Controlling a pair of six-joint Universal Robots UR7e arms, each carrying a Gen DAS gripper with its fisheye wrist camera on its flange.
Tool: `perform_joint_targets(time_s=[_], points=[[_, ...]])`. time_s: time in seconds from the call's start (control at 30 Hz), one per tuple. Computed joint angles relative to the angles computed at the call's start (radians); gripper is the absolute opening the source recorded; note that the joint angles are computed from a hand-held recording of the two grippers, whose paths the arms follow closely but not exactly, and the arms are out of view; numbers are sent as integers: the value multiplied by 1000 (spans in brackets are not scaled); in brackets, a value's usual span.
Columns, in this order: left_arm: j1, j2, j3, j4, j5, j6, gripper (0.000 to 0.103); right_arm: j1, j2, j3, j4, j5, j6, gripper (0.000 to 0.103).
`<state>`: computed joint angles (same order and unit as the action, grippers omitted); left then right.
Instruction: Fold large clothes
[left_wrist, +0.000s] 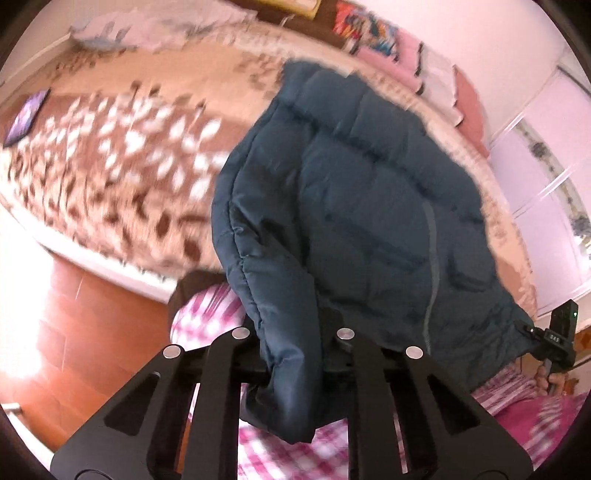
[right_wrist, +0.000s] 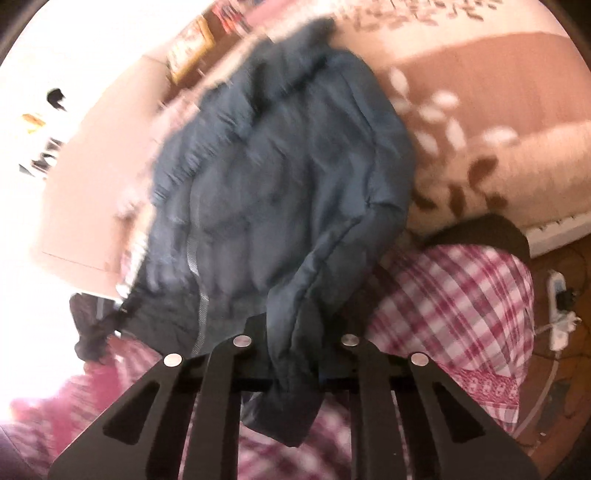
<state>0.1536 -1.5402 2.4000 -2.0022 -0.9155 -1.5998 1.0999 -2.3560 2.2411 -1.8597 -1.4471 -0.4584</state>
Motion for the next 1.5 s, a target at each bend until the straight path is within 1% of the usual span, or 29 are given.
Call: perform_joint_targets(time_s=[0.07, 0.17, 0.27, 0.37, 0.47, 0.53, 0.67, 0.77, 0.87, 0.97, 1.03, 1.13, 1.23, 1.3, 1.37, 1.43, 1.47, 1.5], points=[[-12, -1, -29, 10, 48, 26, 13, 32, 3, -23, -9, 50, 19, 16], [-38, -11, -67, 25, 115, 58, 13, 71, 4, -55, -24, 106, 35, 15], [-65, -27, -95, 41, 167, 89, 13, 103, -6, -80, -42, 142, 53, 15], [-93, -45, -118, 74, 203, 102, 13, 91, -32, -97, -31, 173, 43, 15], [-122, -59, -134, 102, 205, 124, 13, 70, -68, -115, -4, 201, 36, 15], [-147, -67, -141, 119, 200, 141, 13, 42, -94, -125, 29, 228, 22, 15], [-204, -95, -143, 134, 175, 166, 13, -65, -165, -142, 137, 301, -50, 15], [-232, -109, -143, 151, 152, 150, 13, -180, -224, -164, 268, 366, -144, 15], [-229, -111, -140, 159, 136, 126, 13, -178, -225, -162, 271, 357, -138, 15], [-214, -111, -132, 134, 130, 118, 13, -142, -203, -150, 228, 341, -90, 15], [-200, -104, -138, 134, 129, 122, 13, -129, -195, -146, 212, 338, -74, 15], [-177, -106, -137, 99, 138, 138, 13, -100, -160, -148, 172, 343, -29, 15], [-143, -105, -139, 46, 157, 164, 13, -32, -99, -160, 98, 323, 49, 15], [-115, -96, -144, 0, 171, 192, 13, 39, -36, -176, 24, 293, 120, 15], [-74, -75, -157, -66, 190, 240, 13, 94, 24, -195, -35, 270, 176, 15], [-29, -43, -183, -125, 210, 307, 13, 165, 107, -225, -113, 232, 237, 15], [2, -19, -203, -164, 219, 352, 13, 198, 151, -245, -150, 208, 258, 15], [19, -7, -212, -187, 222, 377, 13, 222, 183, -258, -178, 187, 274, 15]])
